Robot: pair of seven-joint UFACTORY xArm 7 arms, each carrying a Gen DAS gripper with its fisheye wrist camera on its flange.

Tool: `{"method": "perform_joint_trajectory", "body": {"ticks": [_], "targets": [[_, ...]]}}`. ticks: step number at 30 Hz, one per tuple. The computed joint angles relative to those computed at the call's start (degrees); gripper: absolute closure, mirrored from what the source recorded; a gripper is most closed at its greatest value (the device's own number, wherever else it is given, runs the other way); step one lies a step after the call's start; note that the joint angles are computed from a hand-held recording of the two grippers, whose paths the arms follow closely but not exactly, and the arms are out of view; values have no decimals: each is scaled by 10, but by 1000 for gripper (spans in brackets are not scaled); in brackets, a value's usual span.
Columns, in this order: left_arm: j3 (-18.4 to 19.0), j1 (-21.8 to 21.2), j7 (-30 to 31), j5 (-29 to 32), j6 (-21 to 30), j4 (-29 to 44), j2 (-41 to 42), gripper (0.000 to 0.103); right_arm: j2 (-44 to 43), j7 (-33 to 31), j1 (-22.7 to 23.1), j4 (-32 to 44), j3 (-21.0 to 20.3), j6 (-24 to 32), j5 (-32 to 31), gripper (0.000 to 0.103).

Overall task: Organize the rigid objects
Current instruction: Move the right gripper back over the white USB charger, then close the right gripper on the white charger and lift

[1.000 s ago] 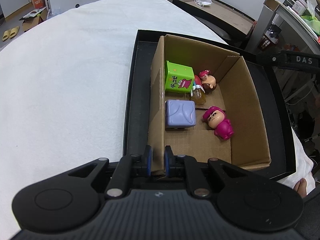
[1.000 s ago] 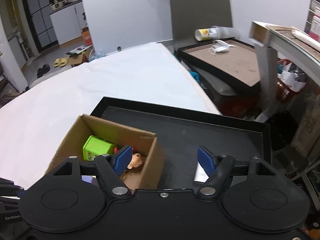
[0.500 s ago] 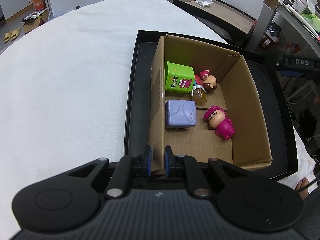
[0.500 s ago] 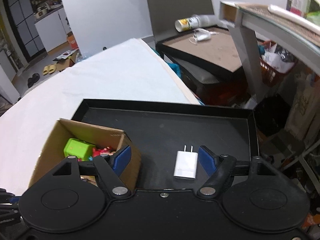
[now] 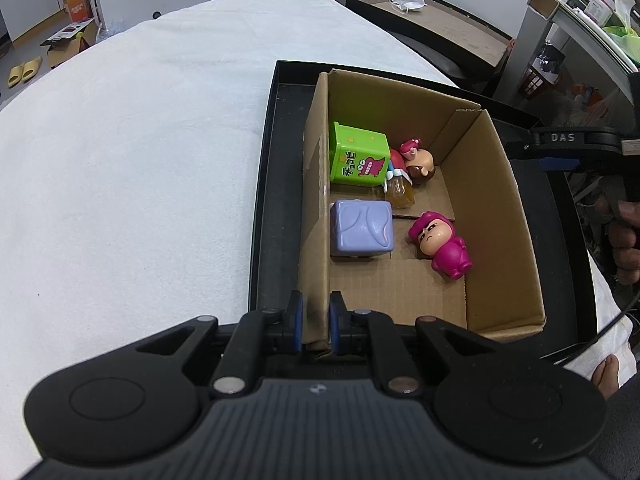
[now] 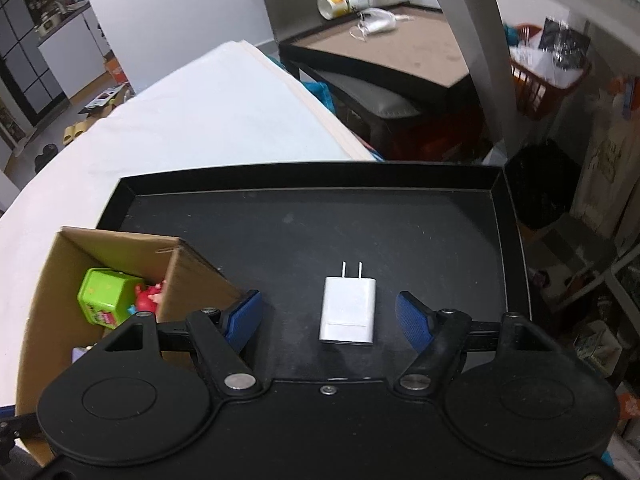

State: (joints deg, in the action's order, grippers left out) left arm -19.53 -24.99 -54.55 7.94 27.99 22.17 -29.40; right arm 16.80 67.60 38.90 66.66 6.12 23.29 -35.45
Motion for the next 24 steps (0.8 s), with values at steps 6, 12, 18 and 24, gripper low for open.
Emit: {"method": "perform_joint_trajectory", "body": {"ticks": [6,12,18,24], "targets": [[0,0,-2,1,0,1,1,91,24,-1,1,10,-6,-1,11,34],[0,-1,-2,1,0,1,1,91,50,9,16,25,-18,8,10,38],[3,-2,-1,-2,-4,-2,-1,91,76,4,41,50,-31,51,-16,65],[3,-2,1,-4,-4,-2,-1,91,64,-8,26,44,-14,55,11,67]]}}
